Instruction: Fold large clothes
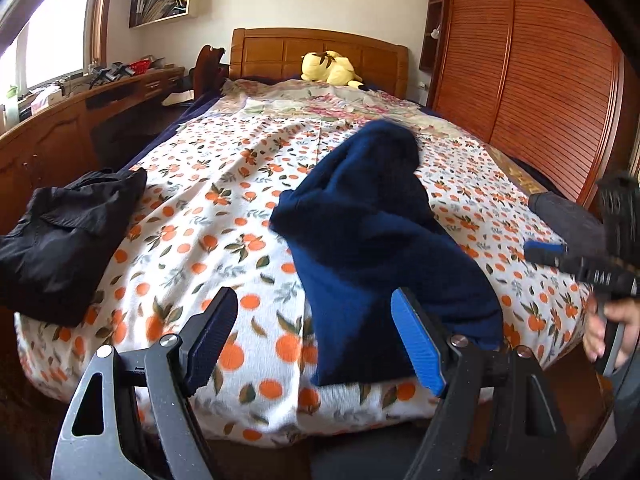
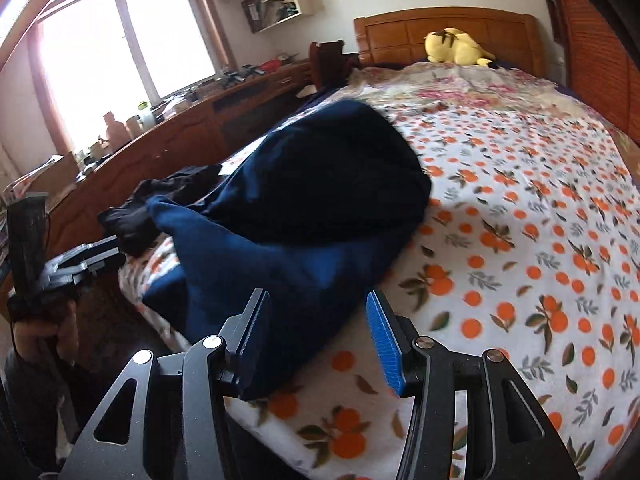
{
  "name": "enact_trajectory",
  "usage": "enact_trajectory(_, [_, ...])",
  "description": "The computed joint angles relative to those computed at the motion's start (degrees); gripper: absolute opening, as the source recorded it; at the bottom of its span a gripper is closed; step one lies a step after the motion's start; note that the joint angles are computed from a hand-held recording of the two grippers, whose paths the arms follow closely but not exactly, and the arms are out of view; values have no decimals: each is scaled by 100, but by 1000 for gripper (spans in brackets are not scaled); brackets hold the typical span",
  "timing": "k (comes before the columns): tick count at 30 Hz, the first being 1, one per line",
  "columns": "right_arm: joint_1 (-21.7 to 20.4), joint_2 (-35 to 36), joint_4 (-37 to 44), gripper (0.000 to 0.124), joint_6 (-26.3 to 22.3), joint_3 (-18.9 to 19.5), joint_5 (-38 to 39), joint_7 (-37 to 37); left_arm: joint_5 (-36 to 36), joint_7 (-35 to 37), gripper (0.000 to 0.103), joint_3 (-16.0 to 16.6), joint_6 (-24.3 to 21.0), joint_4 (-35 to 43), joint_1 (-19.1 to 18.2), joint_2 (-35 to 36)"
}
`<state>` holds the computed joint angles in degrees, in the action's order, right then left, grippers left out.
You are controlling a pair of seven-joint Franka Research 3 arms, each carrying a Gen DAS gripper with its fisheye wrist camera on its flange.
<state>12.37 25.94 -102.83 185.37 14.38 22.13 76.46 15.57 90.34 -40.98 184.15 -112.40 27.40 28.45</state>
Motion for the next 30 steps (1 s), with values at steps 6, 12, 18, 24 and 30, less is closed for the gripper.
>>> enact_trajectory(6, [108, 409, 275, 52, 190, -192, -193, 7, -257, -12, 80, 500, -229, 714, -595, 340])
enact_trajectory(12, [-512, 982, 980, 52, 88, 502, -458, -341, -637, 193, 80, 448, -573, 1355, -730, 667])
enact_trajectory(18, [-423, 1484, 1636, 52, -152, 378, -475, -575, -990, 283, 66, 1003, -954, 1891, -1347, 795])
enact_trajectory(24, [-694, 1373, 1340, 52, 97, 750, -405, -838, -1227, 562, 37, 1453, -1370, 1907, -1762, 639])
enact_trajectory(30, [-752, 1031, 916, 52, 268, 832, -399, -855, -1309, 895, 18, 1750, -1148, 1267, -2069, 77])
